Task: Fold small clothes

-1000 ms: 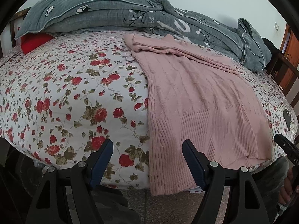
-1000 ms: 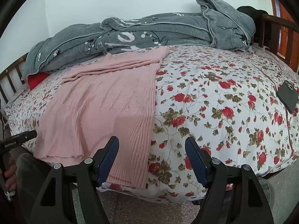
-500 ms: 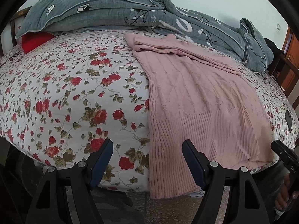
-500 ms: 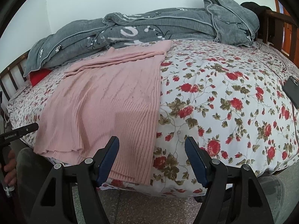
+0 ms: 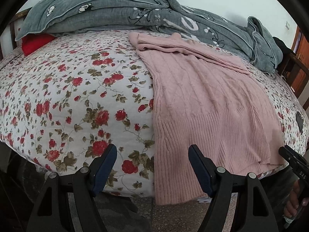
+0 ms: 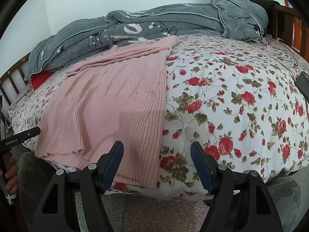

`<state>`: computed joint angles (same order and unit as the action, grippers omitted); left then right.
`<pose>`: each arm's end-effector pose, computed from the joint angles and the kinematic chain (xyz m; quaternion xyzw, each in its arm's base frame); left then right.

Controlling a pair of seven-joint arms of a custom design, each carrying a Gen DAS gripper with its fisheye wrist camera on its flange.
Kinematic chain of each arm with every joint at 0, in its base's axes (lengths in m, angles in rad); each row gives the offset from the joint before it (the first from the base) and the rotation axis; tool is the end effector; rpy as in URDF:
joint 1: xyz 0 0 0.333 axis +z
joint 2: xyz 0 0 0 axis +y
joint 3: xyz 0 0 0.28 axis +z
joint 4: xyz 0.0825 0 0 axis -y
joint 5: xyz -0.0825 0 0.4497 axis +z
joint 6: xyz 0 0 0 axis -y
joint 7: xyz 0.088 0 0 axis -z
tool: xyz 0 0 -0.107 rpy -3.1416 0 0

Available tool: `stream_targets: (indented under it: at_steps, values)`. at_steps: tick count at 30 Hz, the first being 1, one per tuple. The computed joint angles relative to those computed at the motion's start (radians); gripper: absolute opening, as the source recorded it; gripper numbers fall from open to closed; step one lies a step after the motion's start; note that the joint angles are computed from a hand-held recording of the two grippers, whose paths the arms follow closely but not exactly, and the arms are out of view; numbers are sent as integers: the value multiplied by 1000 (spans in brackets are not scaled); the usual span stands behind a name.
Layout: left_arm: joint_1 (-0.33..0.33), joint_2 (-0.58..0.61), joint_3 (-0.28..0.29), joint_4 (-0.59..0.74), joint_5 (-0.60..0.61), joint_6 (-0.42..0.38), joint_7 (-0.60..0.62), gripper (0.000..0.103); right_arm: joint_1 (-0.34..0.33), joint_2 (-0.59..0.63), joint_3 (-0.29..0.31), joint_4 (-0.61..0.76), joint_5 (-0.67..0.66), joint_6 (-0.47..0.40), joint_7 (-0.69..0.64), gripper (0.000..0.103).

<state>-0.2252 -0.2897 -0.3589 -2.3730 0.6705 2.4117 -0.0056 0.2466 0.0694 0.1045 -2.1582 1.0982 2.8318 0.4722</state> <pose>0.4624 -0.2997 0.3949 -0.8226 0.4629 -0.2155 0.2503 0.6020 0.1718 0.3371 -0.7858 0.4766 -0.1102 0.3785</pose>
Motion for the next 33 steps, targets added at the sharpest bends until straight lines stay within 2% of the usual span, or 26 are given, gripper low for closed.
stream_targets:
  at_steps: [3, 5, 7, 8, 9, 10, 14, 17, 20, 21, 22, 23, 25, 27, 30, 32, 33]
  values:
    - [-1, 3, 1, 2, 0, 0, 4, 75, 1, 5, 1, 1, -9, -2, 10, 69]
    - [-1, 2, 2, -1, 1, 8, 1, 75, 1, 11, 1, 3, -27, -5, 31, 63]
    - [1, -3, 2, -12, 7, 28, -8, 74, 0, 19, 4, 6, -35, -1, 43, 47]
    - [3, -11, 3, -25, 16, 53, -12, 61, -2, 22, 7, 8, -20, 4, 30, 42]
    - [4, -17, 6, -38, 17, 79, -7, 52, -4, 23, 13, 8, 10, 13, 2, 26]
    - [4, -21, 10, -48, 9, 100, 2, 35, -7, 23, 14, 9, 20, -1, -11, 9]
    - [24, -70, 6, -122, 9, 234, -17, 21, -5, 7, 19, -5, 70, 13, -70, 7]
    - [43, -89, -18, -142, 9, 271, -18, 20, 2, -10, 12, -18, 98, 8, -101, 7]
    - [44, -76, -16, -143, -35, 302, 10, 22, 7, -12, 0, -21, 52, -12, -56, 9]
    - [47, -70, -18, -140, -45, 306, 15, 23, 6, -13, -2, -21, 60, -21, -60, 10]
    - [52, -64, -23, -138, -48, 311, 13, 29, 5, -12, -4, -20, 64, -30, -62, 13]
    - [70, -65, -38, -140, -23, 332, -12, 40, 4, -10, -7, -19, 61, -40, -56, 14]
    - [88, -60, -52, -136, -1, 350, -36, 50, 2, -3, -10, -14, 34, -55, -24, 17]
    - [99, -50, -67, -122, 18, 334, -54, 50, -1, -6, -9, -15, 49, -61, -28, 19]
    - [90, -36, -65, -103, 30, 303, -52, 47, -4, -14, -11, -22, 59, -81, -34, 17]
    - [68, -21, -44, -92, 3, 300, -14, 22, -9, -27, -17, -31, 63, -125, -54, 8]
    - [58, -18, -38, -86, -12, 283, 0, 17, -11, -39, -21, -38, 79, -156, -82, 8]
